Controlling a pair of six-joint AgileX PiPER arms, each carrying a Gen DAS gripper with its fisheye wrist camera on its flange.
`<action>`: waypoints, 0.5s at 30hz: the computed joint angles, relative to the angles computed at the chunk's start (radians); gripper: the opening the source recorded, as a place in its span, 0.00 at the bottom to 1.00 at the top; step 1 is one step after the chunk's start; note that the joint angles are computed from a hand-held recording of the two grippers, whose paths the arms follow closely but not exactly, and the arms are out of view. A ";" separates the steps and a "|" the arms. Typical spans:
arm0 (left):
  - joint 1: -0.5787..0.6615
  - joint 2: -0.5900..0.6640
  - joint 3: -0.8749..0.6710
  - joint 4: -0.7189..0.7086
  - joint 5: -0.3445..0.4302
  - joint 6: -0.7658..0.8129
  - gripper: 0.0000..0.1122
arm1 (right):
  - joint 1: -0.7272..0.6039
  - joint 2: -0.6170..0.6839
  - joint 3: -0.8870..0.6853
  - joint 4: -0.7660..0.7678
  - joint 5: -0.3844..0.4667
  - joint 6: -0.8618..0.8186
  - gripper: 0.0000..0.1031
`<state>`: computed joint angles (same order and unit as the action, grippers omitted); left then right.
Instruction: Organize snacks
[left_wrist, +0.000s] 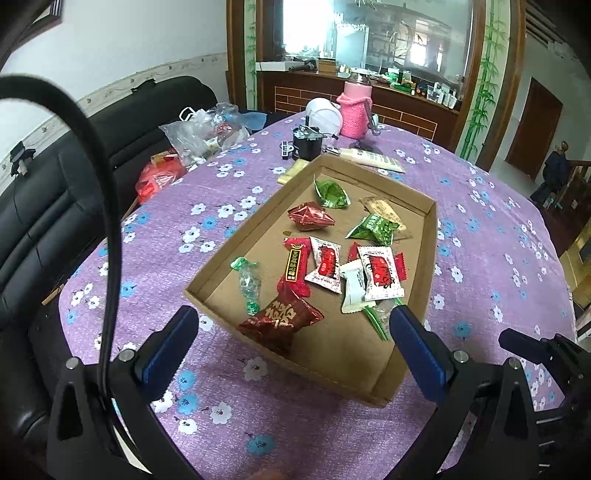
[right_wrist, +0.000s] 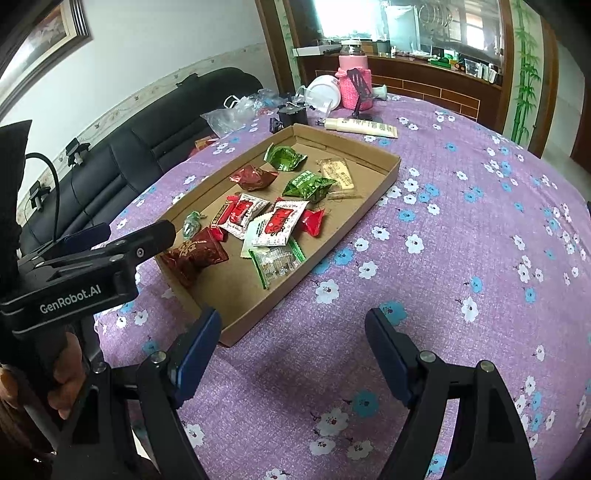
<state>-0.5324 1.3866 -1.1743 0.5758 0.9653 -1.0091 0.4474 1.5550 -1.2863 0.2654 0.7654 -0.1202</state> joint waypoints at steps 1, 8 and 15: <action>-0.002 0.000 -0.001 0.003 0.001 -0.002 0.92 | -0.001 0.000 0.001 0.001 0.000 -0.001 0.77; -0.016 0.015 -0.015 0.011 0.008 0.005 0.92 | -0.006 -0.004 0.003 -0.004 0.004 0.000 0.77; -0.029 0.032 -0.034 -0.001 0.007 0.030 0.92 | -0.015 -0.006 0.007 0.002 0.009 -0.008 0.77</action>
